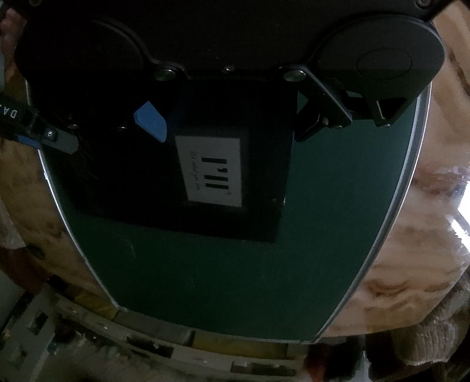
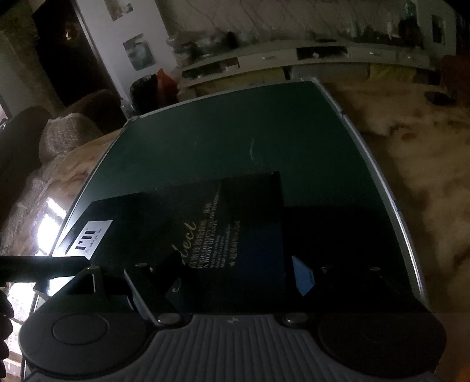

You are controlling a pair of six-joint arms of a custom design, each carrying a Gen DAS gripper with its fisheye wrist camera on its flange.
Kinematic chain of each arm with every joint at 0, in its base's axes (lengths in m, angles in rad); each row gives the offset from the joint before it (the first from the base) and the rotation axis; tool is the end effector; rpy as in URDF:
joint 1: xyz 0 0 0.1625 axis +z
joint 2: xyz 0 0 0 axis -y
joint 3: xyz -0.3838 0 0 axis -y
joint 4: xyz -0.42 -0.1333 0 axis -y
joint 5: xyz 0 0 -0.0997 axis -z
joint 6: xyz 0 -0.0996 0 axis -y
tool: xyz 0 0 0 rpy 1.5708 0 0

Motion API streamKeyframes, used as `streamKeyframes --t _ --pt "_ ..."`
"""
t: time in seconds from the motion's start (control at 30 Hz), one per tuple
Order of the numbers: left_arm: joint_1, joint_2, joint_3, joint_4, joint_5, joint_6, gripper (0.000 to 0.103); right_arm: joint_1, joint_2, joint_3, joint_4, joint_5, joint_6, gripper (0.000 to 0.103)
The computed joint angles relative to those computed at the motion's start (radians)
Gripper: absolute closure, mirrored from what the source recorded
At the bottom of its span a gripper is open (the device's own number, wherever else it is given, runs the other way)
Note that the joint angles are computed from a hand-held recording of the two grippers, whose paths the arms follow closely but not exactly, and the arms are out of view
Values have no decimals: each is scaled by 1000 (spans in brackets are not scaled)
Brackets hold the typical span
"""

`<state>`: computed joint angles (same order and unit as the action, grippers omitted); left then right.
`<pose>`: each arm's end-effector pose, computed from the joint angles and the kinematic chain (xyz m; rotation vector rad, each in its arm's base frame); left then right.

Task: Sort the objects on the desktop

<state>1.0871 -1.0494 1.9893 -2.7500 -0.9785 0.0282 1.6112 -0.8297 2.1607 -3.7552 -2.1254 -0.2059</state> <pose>-0.0910 -0.5795 0.0995 0.5609 2.5169 -0.4793 0.1005 -0.4845 0.0571 -0.0131 -2.3656 1.0078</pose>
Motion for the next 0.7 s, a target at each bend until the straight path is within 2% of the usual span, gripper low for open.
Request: streamKeyframes --t 0.27,0.7 --pt "-37 -64 67 -21 11 5 10 31 -15 42 -51 -16 -11 20" --pt "-128 -273 221 69 17 -110 9 162 -99 163 -95 -114 18 20"
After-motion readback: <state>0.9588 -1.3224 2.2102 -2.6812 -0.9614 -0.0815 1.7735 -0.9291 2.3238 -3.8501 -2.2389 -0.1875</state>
